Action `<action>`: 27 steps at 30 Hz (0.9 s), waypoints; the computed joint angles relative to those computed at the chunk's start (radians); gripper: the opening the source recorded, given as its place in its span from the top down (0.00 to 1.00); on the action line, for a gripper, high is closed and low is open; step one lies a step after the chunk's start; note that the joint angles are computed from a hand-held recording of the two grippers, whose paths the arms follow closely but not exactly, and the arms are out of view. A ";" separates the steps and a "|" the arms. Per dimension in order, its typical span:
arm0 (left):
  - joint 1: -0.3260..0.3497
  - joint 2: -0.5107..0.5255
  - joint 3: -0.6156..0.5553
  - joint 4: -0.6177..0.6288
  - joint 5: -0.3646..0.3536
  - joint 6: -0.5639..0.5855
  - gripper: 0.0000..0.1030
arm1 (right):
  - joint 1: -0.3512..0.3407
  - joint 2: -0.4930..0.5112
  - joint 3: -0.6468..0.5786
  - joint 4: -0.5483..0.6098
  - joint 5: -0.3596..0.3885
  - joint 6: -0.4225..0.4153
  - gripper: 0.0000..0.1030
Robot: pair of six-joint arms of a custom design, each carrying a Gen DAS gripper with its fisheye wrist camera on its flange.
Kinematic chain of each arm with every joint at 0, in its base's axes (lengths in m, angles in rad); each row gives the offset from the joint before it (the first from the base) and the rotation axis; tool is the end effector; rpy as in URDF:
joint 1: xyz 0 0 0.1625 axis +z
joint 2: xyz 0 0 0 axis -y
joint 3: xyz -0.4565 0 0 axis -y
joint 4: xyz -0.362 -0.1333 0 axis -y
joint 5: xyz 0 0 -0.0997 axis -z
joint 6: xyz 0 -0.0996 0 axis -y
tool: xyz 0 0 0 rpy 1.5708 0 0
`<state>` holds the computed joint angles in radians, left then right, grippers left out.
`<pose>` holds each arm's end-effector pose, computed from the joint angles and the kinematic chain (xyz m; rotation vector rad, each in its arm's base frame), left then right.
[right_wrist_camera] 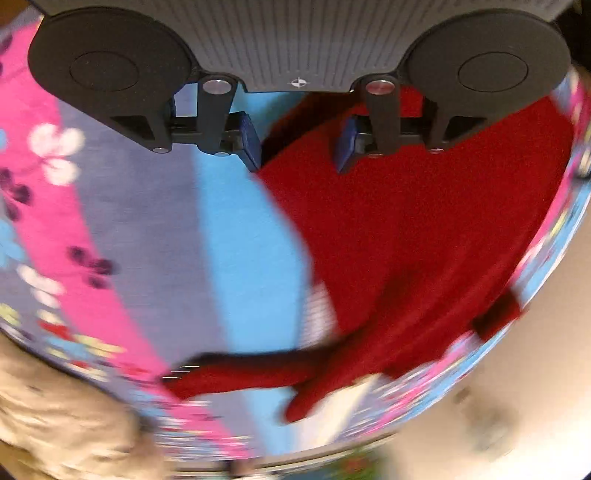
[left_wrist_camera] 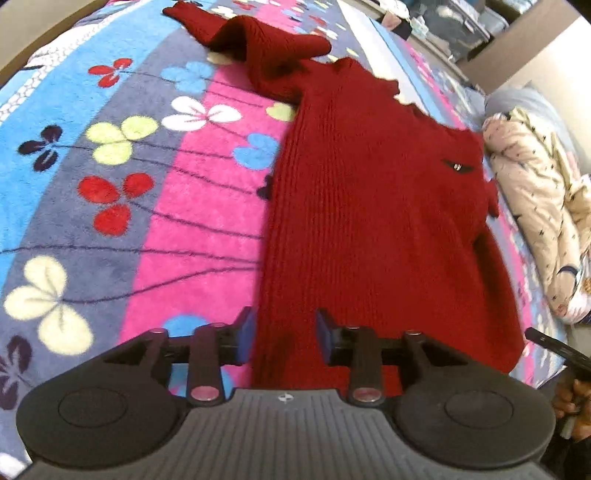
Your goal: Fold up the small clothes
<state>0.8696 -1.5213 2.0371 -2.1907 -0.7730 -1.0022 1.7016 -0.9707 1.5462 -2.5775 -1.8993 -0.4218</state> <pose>-0.1300 -0.4711 0.3811 -0.4370 2.5087 -0.8948 0.1905 -0.6724 0.2982 0.6448 -2.6345 0.5222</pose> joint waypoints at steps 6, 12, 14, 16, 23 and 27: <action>0.026 0.060 -0.044 0.051 -0.019 -0.013 0.61 | -0.013 0.079 -0.065 -0.039 -0.032 0.098 0.54; 0.042 0.075 -0.051 0.077 -0.032 -0.024 0.61 | 0.024 0.128 -0.038 -0.023 -0.086 -0.028 0.47; 0.047 0.085 -0.058 0.089 -0.033 -0.017 0.61 | 0.031 0.123 -0.024 0.001 -0.049 -0.104 0.49; 0.045 0.094 -0.063 0.100 -0.029 -0.007 0.61 | 0.032 0.119 -0.018 0.017 -0.028 -0.147 0.60; 0.028 0.113 -0.065 0.118 0.010 0.007 0.87 | 0.027 0.060 0.030 -0.137 0.048 -0.160 0.91; -0.015 0.082 -0.007 -0.033 0.014 0.106 0.89 | -0.022 -0.037 0.069 -0.328 0.151 0.061 0.94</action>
